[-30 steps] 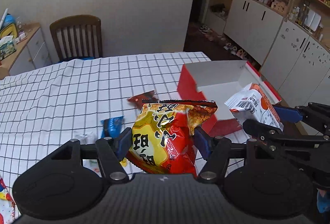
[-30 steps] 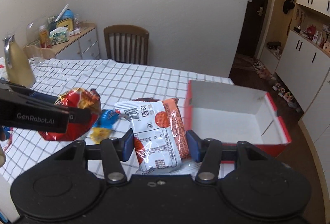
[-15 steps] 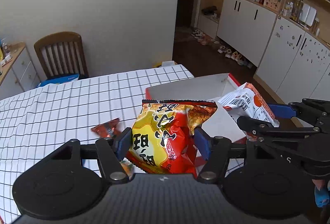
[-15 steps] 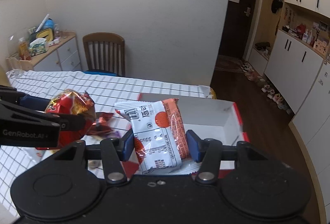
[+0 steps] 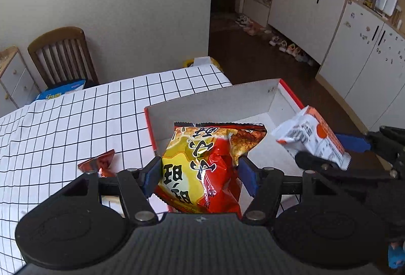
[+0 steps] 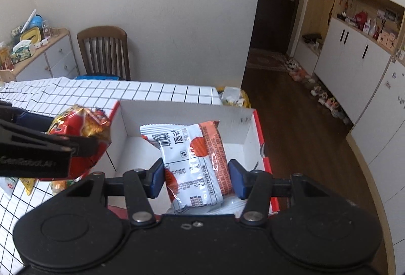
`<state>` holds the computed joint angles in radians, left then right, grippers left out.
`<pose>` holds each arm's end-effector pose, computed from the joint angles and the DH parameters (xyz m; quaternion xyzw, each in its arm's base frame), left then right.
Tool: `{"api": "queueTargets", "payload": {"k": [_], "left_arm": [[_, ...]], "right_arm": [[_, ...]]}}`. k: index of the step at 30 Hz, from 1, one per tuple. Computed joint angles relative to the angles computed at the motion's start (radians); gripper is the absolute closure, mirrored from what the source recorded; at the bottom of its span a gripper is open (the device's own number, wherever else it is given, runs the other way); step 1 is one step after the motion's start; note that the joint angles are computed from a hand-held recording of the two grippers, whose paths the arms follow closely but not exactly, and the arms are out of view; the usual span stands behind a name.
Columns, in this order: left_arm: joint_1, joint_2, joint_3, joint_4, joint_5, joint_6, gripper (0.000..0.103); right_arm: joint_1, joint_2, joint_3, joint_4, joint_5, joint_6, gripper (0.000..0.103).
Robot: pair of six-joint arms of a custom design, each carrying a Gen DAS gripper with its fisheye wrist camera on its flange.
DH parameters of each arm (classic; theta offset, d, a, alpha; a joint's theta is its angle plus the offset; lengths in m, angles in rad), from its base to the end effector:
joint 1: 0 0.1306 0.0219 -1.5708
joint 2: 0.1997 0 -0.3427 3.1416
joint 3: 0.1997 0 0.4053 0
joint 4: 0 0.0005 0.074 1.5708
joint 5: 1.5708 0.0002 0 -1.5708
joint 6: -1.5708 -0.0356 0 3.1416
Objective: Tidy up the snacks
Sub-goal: 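Lift both packets and carry them over the red shoebox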
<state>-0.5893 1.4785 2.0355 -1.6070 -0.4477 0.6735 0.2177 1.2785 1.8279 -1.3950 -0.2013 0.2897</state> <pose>0.3868 -0.2406 0.5935 -0.0967 0.9389 0.0250 0.3293 0.3969 0.0946 0.6019 -0.2680 0.8915 0.0812 0.3561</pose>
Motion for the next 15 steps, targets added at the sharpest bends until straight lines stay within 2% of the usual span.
{"api": "queueTargets", "payload": {"k": [4,9,15], "left_arm": [[0.026,0.066,0.048,-0.023,0.007,-0.009,0.039],[0.065,0.127,0.085,-0.042,0.053,0.001,0.039],[0.073,0.206,0.134,-0.059,0.027,-0.065,0.039]], "right_arm": [[0.000,0.027,0.007,-0.011,0.006,0.018,0.052],[-0.002,0.085,0.041,-0.041,0.008,0.037,0.052],[0.002,0.147,0.070,-0.084,0.021,0.069,0.052]]}}
